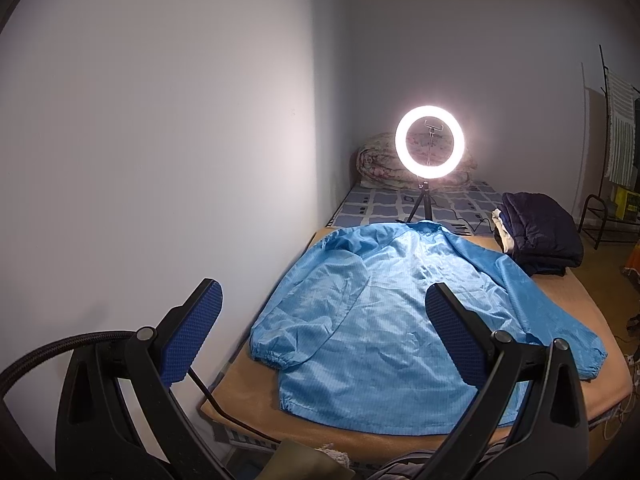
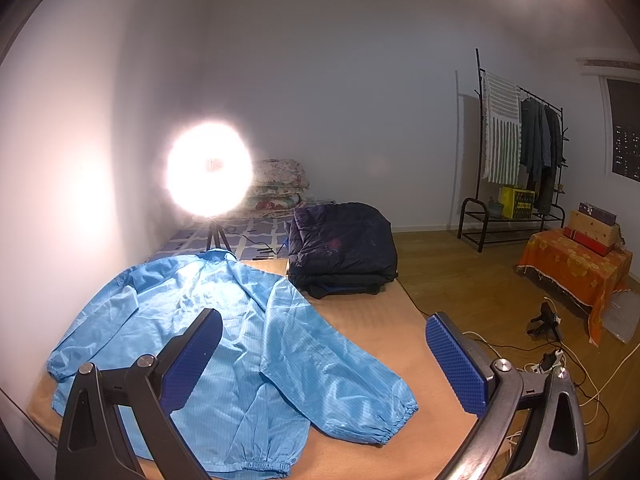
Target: Fold large clothes
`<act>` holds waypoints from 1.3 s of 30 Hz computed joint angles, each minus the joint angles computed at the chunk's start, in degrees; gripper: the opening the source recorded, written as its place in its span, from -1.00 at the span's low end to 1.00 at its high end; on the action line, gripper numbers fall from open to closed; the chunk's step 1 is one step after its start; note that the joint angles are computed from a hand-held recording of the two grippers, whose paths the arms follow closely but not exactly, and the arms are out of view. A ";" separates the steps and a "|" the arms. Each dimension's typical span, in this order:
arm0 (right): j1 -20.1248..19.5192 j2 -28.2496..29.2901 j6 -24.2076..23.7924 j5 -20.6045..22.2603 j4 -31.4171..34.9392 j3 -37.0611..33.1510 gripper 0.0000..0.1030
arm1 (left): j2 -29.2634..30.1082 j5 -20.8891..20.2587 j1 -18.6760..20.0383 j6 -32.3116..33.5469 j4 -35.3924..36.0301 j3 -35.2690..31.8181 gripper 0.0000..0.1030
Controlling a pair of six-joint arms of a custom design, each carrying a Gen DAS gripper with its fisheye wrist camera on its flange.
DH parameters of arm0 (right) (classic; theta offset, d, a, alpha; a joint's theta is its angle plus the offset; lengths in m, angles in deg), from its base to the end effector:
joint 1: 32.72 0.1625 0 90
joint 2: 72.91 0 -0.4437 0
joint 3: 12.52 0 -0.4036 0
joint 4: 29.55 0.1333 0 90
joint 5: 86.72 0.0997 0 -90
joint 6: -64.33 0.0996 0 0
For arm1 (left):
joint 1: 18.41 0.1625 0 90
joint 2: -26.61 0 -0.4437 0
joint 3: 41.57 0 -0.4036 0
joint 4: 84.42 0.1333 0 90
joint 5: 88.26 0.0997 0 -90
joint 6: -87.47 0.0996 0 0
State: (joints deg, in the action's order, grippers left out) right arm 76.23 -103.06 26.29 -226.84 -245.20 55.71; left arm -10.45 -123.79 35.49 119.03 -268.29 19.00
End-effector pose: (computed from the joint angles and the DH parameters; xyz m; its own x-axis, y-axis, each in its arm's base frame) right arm 0.3036 -0.7092 0.2333 -0.6652 0.3824 0.6413 -0.5380 0.3501 -0.7668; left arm -0.3053 -0.7825 0.3433 -0.6813 -0.0938 -0.7260 0.6509 0.3763 -0.6594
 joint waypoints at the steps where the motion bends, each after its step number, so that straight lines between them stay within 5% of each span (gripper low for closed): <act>1: 0.00 0.00 0.02 0.02 0.03 -0.01 1.00 | -0.01 0.01 0.00 0.00 0.04 -0.04 1.00; 39: -0.32 1.13 -1.05 0.54 0.29 -1.43 1.00 | 0.19 -0.22 0.58 0.67 0.53 -1.40 1.00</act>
